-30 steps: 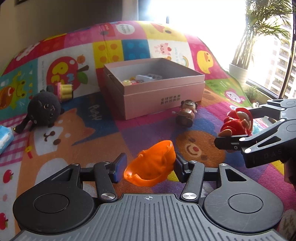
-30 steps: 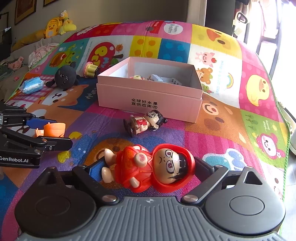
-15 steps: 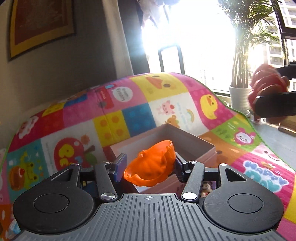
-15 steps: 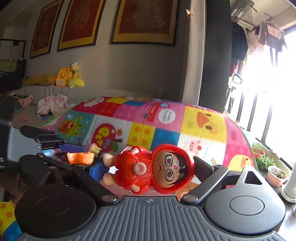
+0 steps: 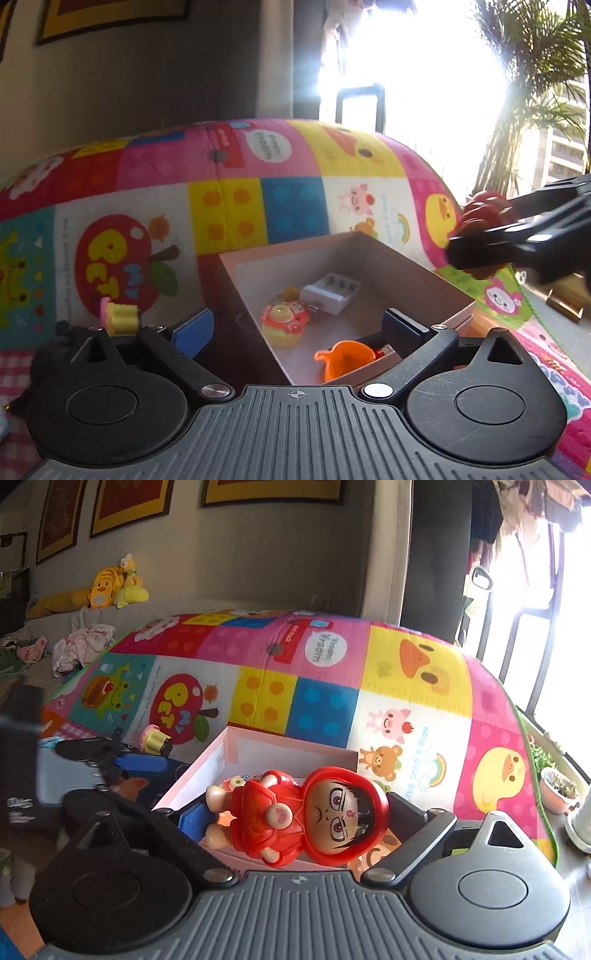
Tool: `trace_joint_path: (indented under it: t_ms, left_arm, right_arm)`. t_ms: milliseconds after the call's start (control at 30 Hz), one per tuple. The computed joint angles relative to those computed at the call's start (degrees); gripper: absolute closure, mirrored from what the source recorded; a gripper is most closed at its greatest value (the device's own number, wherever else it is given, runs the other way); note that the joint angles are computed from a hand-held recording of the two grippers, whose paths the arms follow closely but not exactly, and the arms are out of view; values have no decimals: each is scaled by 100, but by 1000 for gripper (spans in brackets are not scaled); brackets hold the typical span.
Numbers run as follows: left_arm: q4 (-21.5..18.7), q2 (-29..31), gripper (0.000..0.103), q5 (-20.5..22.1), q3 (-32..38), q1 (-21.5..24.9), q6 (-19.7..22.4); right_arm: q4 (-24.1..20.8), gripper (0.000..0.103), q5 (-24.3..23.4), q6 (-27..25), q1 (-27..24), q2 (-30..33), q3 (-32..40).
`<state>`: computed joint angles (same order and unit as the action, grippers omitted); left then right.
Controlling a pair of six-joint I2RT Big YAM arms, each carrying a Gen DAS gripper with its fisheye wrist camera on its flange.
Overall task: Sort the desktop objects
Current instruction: 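Lower the red figurine into the pink box and open the right gripper, then grasp the pink-rimmed yellow cupcake toy with the right gripper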
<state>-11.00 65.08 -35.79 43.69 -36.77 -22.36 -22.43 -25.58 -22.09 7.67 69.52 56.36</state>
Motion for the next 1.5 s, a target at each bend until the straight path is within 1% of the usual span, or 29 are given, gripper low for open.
trace_joint_path:
  t_ms: [67,133,233,300,433,500,533,600,700,767,800,900,1000,1067,1100,1133,1167,1200,1267,1300,1367,1400,1433,1467,1500]
  left_arm:
    - [-141,-341,1,-153,-206,-57,-242]
    - [-424,-628,0,-356,-386,-111,-497]
    - [-958,-1004,0,-773,-678,-280,-830]
    - [-1349,-1265,0,-1014,-867,-368,-1151]
    - [-2123,-1728,0,-1308,-1158,-286,-1993]
    - [-2465,-1854,0,-1399,-1259,-156,-2419]
    - [-2569,-1932,0,-1369,-1318,-79,-2583]
    - [-2626,-2084,0,-1286,-1438,23,-2791]
    - [-2628,-2168,0,-1192,-1519,102,-2941]
    - [-2610,-2182,0,-1240,-1533,84,-2975]
    - [-2629,-2168,0,-1286,-1531,44,-3021]
    - [-2729,-2107,0,-1433,-1497,-48,-3151]
    - [-2926,-2052,0,-1636,-1446,-157,-3352]
    - [-3132,-2058,0,-1776,-1434,-253,-3572]
    - [-3171,-2121,0,-1789,-1460,-268,-3653]
    - [-3172,-2185,0,-1797,-1497,-288,-3736]
    - [-3123,-2285,0,-1801,-1553,-293,-3777]
    - [-3042,-2365,0,-1779,-1605,-281,-3743]
    - [-2899,-2454,0,-1589,-1661,-171,-3623]
    - [-2880,-2465,0,-1477,-1664,-104,-3607]
    - [-2842,-2504,0,-1324,-1686,-10,-3649]
    - [-2806,-2537,0,-1281,-1711,22,-3672]
    - [-2781,-2565,0,-1250,-1729,44,-3689]
    - [-2763,-2581,0,-1226,-1746,58,-3715]
    - [-2751,-2591,0,-1214,-1757,66,-3730]
  right_arm:
    - [-64,8,289,154,253,457,346]
    - [-262,8,537,265,460,933,732]
    - [-651,9,1023,411,723,1558,1243]
    - [-961,9,1379,569,863,1877,1515]
    - [-1532,8,1768,754,1013,2312,1956]
    - [-1693,8,1884,768,1043,2401,2052]
    - [-1761,8,1899,728,1049,2401,2072]
    - [-1771,8,2009,695,1066,2322,2047]
    - [-1669,7,2107,678,1103,2117,1980]
    - [-1547,7,2189,746,1172,1939,1898]
    - [-1492,5,2205,769,1227,1847,1860]
    - [-1426,4,2051,823,1489,1618,1785]
    - [-1331,4,1736,991,1898,1539,1788]
    - [-1378,6,1529,1227,2223,1675,1970]
    - [-1427,10,1470,1361,2394,1801,2111]
    - [-1430,13,1430,1472,2560,1950,2250]
    - [-1355,14,1475,1573,2711,2096,2355]
    - [-1270,14,1616,1674,2844,2247,2459]
    - [-1064,14,2076,1862,3092,2597,2657]
    - [-1088,14,2240,1970,3163,2795,2800]
    - [-1310,14,2455,2145,3232,3174,3096]
    - [-1419,14,2639,2253,3257,3312,3187]
    - [-1573,20,2753,2309,3264,3445,3297]
    - [-1680,27,2615,2314,3227,3525,3357]
    - [-1813,48,2362,2302,3168,3569,3405]
